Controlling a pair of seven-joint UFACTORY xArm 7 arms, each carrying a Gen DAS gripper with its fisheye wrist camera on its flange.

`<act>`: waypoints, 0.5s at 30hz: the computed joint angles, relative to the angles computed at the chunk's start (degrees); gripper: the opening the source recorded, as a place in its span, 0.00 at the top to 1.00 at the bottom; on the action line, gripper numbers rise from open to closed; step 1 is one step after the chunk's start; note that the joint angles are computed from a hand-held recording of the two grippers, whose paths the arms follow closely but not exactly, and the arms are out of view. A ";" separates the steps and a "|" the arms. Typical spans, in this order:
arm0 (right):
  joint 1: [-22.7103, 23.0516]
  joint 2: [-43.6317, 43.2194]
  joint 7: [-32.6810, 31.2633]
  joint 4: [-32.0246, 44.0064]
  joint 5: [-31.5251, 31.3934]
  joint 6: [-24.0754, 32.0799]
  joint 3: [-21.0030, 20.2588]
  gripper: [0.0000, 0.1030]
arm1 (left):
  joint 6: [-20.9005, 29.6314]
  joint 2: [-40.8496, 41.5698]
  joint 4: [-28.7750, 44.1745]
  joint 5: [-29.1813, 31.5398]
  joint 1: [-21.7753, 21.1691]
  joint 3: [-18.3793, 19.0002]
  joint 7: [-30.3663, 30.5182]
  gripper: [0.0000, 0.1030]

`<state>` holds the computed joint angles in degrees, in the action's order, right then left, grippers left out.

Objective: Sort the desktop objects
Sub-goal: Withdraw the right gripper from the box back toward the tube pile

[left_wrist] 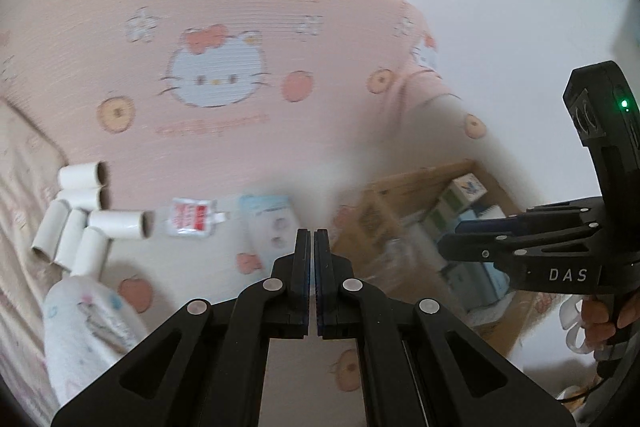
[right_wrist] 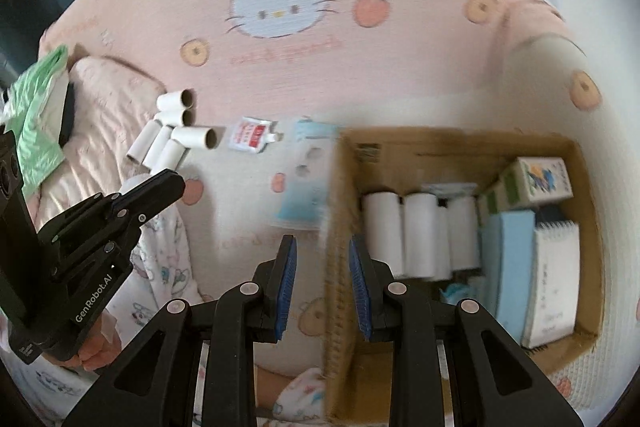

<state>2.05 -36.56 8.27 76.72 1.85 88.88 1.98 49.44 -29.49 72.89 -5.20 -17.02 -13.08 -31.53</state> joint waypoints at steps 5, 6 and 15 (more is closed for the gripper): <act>1.72 3.92 1.04 1.97 -0.43 -0.98 3.65 0.77 | -0.71 -5.87 -6.71 -0.13 1.61 2.37 -0.41 0.98; 2.32 5.28 1.15 2.78 -0.56 -1.11 4.46 0.77 | -1.02 -6.91 -7.93 -0.34 1.97 2.93 -0.39 0.98; 8.14 19.21 2.61 12.69 -3.25 -2.53 9.36 0.77 | -1.59 -14.59 -15.66 -1.22 7.31 9.20 1.81 0.98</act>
<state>10.19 -17.35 10.88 89.41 -1.40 86.34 11.34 47.85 -44.08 57.23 -6.42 -9.72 -3.89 -29.72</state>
